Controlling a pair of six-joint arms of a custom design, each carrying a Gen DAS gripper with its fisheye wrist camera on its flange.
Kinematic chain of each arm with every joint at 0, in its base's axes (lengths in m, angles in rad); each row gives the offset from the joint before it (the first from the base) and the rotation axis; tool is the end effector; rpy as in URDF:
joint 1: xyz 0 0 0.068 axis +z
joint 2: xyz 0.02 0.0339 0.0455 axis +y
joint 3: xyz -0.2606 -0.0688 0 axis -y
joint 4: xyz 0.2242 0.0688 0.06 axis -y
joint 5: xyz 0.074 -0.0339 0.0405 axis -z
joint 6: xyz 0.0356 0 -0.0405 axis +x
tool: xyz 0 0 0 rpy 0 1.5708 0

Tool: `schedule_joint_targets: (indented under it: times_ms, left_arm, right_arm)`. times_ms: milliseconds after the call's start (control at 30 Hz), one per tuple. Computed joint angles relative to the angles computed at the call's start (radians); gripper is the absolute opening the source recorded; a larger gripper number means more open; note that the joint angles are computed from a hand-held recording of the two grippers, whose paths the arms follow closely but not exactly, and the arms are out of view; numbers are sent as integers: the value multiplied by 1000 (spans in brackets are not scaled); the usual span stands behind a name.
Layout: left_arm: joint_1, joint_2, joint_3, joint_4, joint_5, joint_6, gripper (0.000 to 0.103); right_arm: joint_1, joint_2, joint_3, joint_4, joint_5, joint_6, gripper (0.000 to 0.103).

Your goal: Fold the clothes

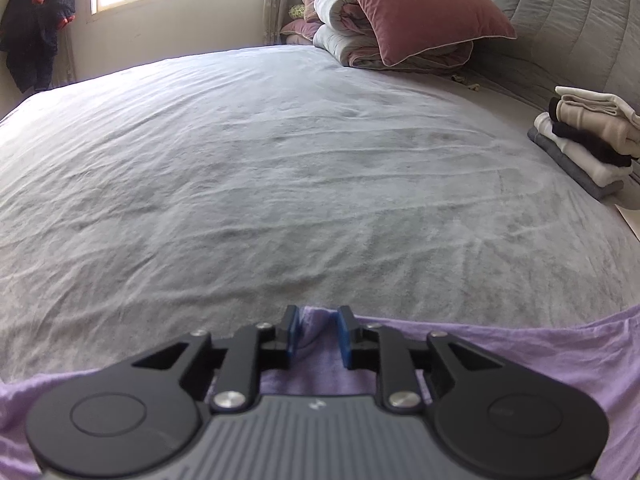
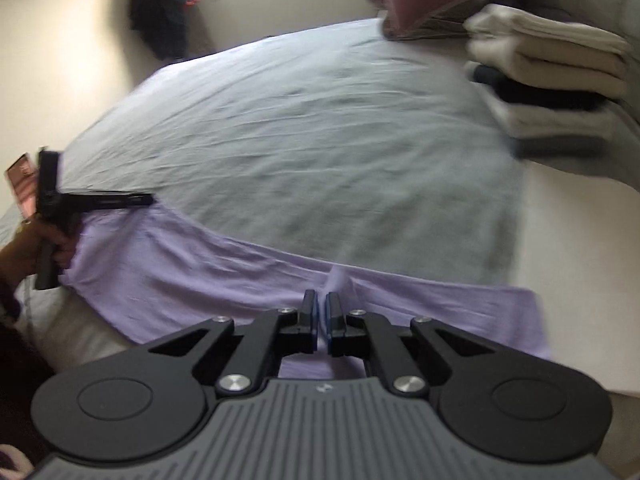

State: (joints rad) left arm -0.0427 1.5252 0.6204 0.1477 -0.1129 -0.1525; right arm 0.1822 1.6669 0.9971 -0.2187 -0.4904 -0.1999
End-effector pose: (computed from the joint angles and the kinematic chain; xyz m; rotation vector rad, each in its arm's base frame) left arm 0.2732 -0.0077 0.1595 -0.1838 2.3148 0.0331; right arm 0.3161 0.0753 0.1989 -0.6637 2.3111 0.5918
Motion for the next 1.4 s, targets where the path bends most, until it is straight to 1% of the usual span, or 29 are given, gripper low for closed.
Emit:
schedule_joint_targets:
  times_ms: [67,133,167,200,233,300,333,433,533,667,733,767,800,833,867,1000,1100,1167,1233,1333,1400]
  left_arm:
    - [-10,-7,2,-15,-16,-10,27]
    - [-18,-19,-1,-23,-26,-12,31]
    - [-20,-27,-5,-26,-30,-10,31]
    - [-22,-36,-9,-28,-32,-5,33]
    - [-23,-42,-12,-30,-32,1,34]
    - [-21,-48,-15,-32,-33,10,36]
    - [-19,-47,-15,-33,-34,12,36]
    - [-10,-38,-12,-34,-37,8,37]
    - [-4,-31,-11,-27,-32,1,37]
    - [8,-22,-14,-10,-15,-3,37]
    - [16,-11,-12,-3,-6,-1,37]
    - [21,-6,-10,-1,-2,-2,37]
    - [26,0,-8,1,2,-2,37]
    - [29,3,-8,4,8,-3,37]
    - [33,6,-8,9,14,-5,37]
    - [39,14,-1,9,39,-7,36]
    - [46,18,-1,15,66,-4,35]
    - [46,21,-1,20,73,-6,26]
    - [34,23,-6,33,54,-19,14]
    - [13,24,-15,53,21,-41,6]
    - [-14,19,-35,81,-27,-61,4]
  right_arm:
    - [56,34,10,11,18,16,4]
    - [101,71,33,-13,39,25,5]
    - [116,75,36,-23,45,28,6]
    - [119,60,22,-18,41,28,9]
    - [108,34,-2,1,35,33,17]
    - [72,-20,-52,43,32,52,29]
    - [48,-43,-73,61,34,62,40]
    - [-11,-65,-102,81,66,82,41]
    - [-58,-43,-116,87,97,86,41]
    - [-63,1,-136,124,105,96,41]
    - [-41,18,-141,150,128,87,41]
    - [-27,25,-146,167,144,82,36]
    - [-18,29,-152,183,154,77,28]
    - [-10,32,-160,198,160,72,6]
    - [-7,32,-162,201,162,77,4]
    - [-25,-7,-172,209,193,66,3]
    - [-68,-23,-146,189,219,51,3]
    - [-93,-22,-127,182,252,39,3]
    - [-113,-18,-112,183,290,25,3]
    - [-128,0,-98,191,335,2,3]
    - [-127,7,-97,204,356,-13,2]
